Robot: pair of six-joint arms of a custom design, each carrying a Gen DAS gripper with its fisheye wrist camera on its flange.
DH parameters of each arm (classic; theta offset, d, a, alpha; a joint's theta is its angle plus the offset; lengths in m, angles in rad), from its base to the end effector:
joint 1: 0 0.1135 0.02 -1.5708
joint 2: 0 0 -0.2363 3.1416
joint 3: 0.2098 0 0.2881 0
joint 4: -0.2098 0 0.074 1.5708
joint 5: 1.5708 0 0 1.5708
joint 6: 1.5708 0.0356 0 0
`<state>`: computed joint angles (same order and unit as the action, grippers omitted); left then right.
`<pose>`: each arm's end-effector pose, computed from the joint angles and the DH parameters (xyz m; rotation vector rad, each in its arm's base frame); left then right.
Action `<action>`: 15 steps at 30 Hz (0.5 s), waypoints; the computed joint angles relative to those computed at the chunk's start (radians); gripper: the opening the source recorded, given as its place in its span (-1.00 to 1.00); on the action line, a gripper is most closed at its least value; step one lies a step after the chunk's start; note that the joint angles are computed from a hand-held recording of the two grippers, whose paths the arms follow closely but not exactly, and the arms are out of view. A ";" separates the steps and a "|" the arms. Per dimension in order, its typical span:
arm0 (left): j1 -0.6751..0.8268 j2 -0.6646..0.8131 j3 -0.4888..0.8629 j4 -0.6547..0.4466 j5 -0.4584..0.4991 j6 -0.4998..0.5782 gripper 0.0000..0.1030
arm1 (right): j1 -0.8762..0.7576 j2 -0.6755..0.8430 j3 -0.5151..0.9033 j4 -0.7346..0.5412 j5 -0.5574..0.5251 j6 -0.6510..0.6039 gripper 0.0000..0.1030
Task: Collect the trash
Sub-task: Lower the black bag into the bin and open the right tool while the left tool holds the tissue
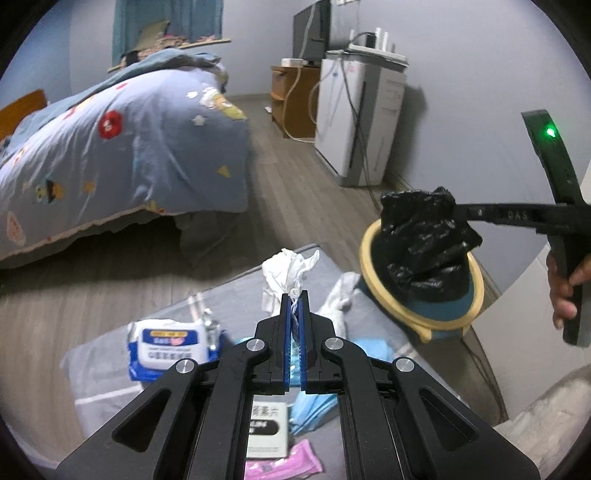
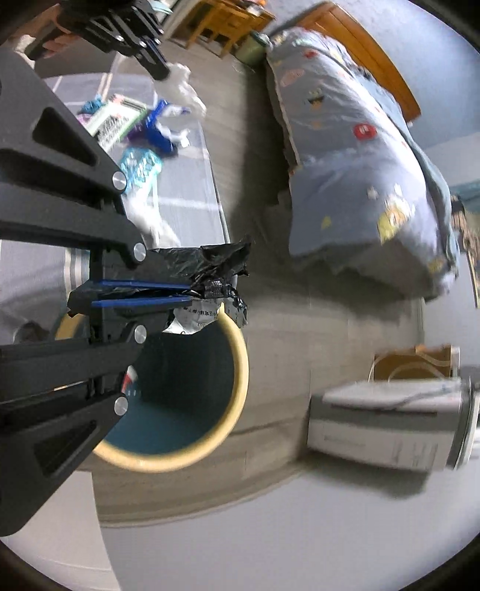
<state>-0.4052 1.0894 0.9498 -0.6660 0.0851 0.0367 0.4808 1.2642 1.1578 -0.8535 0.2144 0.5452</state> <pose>0.2504 -0.1107 0.2642 0.5637 2.3229 -0.2762 0.2674 0.1309 0.2794 0.1655 2.4998 0.1527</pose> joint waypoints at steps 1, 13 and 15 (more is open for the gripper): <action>-0.030 0.013 0.008 0.007 -0.021 -0.008 -0.92 | -0.024 -0.012 -0.014 0.000 -0.003 -0.003 -0.92; -0.254 0.224 0.121 0.101 -0.099 -0.091 -0.92 | -0.208 -0.074 -0.111 -0.003 -0.014 -0.034 -0.92; -0.294 0.272 0.153 0.115 -0.095 -0.095 -0.92 | -0.234 -0.074 -0.125 -0.003 -0.027 -0.024 -0.92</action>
